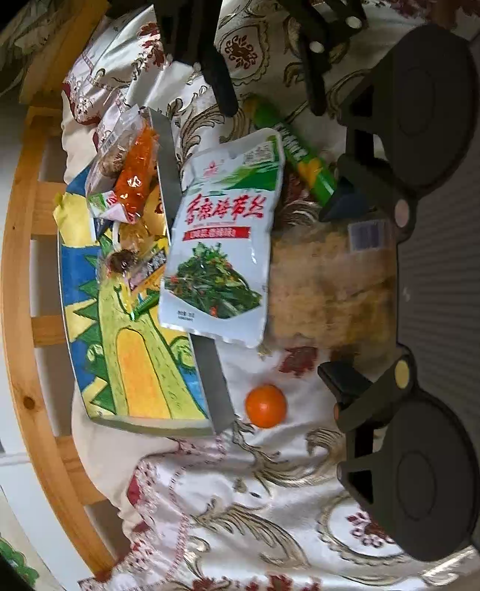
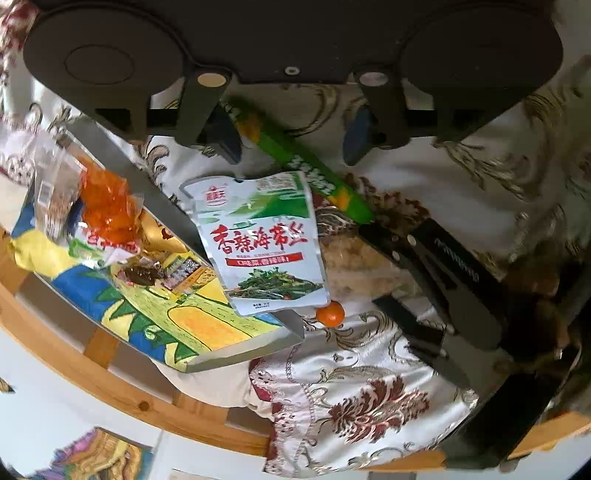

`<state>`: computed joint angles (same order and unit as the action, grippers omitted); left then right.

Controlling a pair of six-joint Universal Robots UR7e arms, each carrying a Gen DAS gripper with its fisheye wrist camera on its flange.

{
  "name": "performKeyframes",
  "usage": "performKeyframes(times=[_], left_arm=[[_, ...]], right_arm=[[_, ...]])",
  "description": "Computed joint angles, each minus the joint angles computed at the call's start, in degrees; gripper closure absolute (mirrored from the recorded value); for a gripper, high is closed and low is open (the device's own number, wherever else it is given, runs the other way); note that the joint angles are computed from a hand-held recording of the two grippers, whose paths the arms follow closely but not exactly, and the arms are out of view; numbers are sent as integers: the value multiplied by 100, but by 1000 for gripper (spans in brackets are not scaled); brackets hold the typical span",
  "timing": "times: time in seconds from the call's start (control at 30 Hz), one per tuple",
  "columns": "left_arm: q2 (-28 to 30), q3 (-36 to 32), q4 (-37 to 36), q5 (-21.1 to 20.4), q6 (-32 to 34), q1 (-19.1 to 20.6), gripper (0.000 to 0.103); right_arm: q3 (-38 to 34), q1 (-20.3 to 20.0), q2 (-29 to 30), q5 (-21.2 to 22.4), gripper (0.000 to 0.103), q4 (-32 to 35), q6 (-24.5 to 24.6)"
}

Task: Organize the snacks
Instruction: 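Move the left tool to the shredded snack bag while the right tool reaches the green sausage stick, then grasp the shredded snack bag with the left tool while the right tool lifts the green sausage stick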

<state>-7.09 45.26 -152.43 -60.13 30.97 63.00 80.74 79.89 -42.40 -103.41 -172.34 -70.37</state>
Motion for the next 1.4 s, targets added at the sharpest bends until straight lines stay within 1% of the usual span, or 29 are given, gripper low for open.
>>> performKeyframes(times=[0.1,0.17,0.2,0.23,0.27,0.3,0.33,0.4,0.47,0.53,0.63,0.7,0.77,0.83,0.93,1.07,1.27,1.4], left_arm=[[168,-301,108,-115,113,50,16],[271,-520,263,-156,-21,80,16],[297,-581,313,-172,-108,89,16],[306,-605,341,-174,-176,90,18],[305,-602,350,-151,-189,85,26],[297,-589,374,-94,-172,68,31],[286,-567,369,-19,-151,51,35],[213,-482,434,60,-284,26,37],[98,-376,565,106,-590,12,39],[-58,-228,793,138,-882,5,39],[-346,252,716,237,-982,-18,39],[-502,550,593,320,-1046,-41,39],[-649,838,446,398,-1186,-69,39],[-780,1083,341,429,-1332,-97,39],[-918,1369,196,488,-1489,-150,39],[-1006,1633,43,597,-1734,-240,39],[-1088,1944,-426,638,-1785,-394,39],[-1046,1923,-736,689,-1750,-489,39]], right_arm=[[-269,-49,173,-32,33,192,-359],[-487,-94,290,-10,34,370,-324],[-595,-112,335,11,40,497,-187],[-668,-131,347,66,50,642,-9],[-675,-139,342,105,52,715,116],[-638,-133,338,98,54,639,101],[-568,-119,327,71,60,521,15],[-433,-77,291,-42,64,381,60],[-267,-25,245,-196,68,231,155],[-68,31,154,-322,74,133,273],[89,84,44,-386,75,154,537],[185,128,78,-493,77,-98,515],[321,170,139,-582,79,-538,228],[466,210,172,-602,82,-953,-72],[653,240,196,-588,84,-1451,-393],[831,258,228,-642,85,-1832,-688],[1067,273,219,-417,85,-2578,-944],[1173,272,205,-163,85,-3078,-1021]])
